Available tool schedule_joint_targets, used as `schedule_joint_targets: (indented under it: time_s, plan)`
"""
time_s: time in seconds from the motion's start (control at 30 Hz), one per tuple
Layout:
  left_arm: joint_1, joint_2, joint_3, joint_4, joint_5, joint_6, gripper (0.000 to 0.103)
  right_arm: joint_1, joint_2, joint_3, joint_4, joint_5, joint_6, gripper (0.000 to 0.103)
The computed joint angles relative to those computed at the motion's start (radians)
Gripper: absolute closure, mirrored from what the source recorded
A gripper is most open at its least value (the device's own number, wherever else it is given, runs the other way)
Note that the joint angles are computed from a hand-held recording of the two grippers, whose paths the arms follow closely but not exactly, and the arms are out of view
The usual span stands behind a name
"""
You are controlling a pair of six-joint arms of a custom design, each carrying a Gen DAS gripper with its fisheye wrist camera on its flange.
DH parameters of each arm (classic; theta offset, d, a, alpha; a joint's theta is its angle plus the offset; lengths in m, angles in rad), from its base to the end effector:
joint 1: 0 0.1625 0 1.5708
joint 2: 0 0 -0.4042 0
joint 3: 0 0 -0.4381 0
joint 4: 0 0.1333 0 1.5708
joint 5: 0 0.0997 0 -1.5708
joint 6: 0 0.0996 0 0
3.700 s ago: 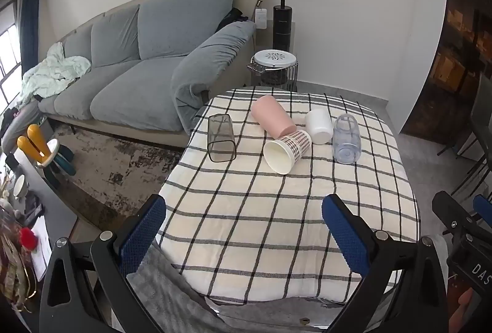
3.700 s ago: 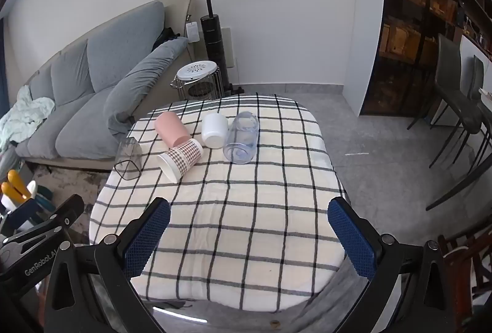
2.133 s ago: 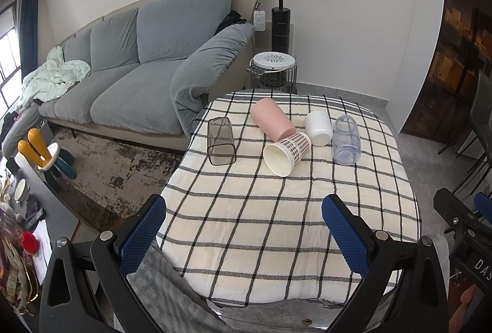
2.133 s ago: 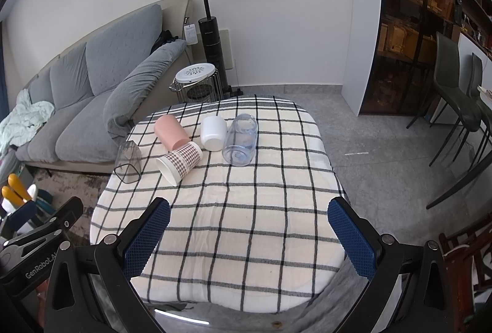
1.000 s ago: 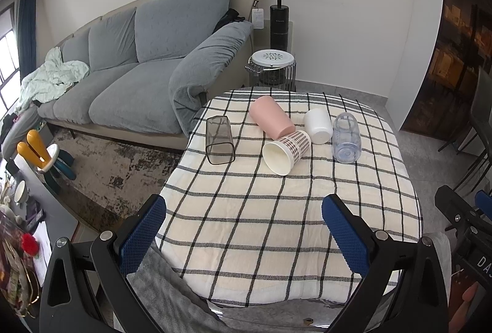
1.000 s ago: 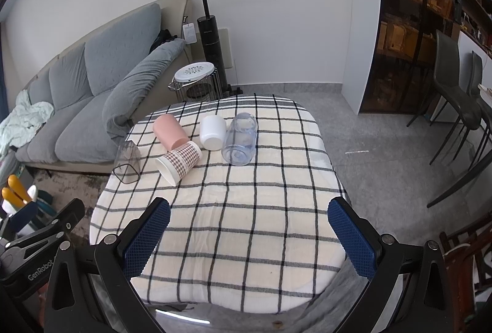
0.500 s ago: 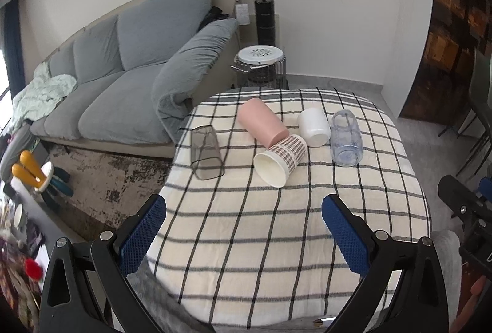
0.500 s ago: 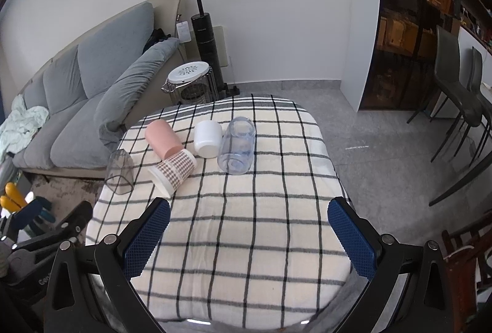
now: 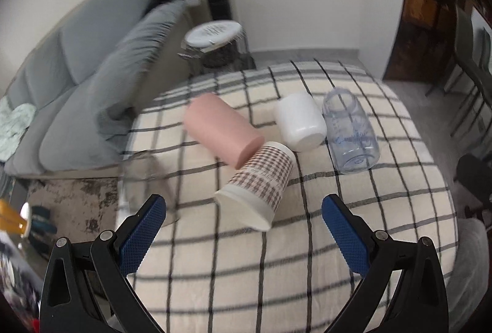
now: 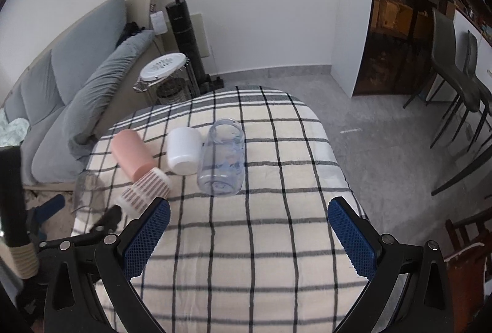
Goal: Flip cup upside down
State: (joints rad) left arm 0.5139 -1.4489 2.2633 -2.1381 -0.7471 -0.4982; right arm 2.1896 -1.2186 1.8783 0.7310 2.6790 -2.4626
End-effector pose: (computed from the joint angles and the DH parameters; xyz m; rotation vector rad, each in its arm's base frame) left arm -0.2730 -0.3911 0.1551 0.7678 2.2159 -0.5104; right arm 0.2654 -0.2965 0.2118 -0.1866 -2.1669 0.9682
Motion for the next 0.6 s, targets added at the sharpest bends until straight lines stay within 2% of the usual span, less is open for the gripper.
schedule_joint_targets:
  time_s: [0.13, 0.27, 0.47, 0.6]
  plan:
    - [0.066, 0.108, -0.036, -0.104, -0.024, 0.148, 0.000, -0.060, 0.006, -0.008, -0.049, -0.017, -0.047, 0.000]
    - [0.122, 0.177, -0.072, -0.142, -0.044, 0.217, 0.000, -0.107, 0.017, -0.015, -0.087, -0.038, -0.085, 0.000]
    - [0.173, 0.251, -0.111, -0.155, -0.061, 0.249, 0.001, -0.159, 0.026, -0.018, -0.131, -0.054, -0.125, 0.000]
    - [0.190, 0.274, -0.126, -0.143, -0.069, 0.260, 0.005, -0.180, 0.048, -0.026, -0.113, -0.029, -0.092, 0.000]
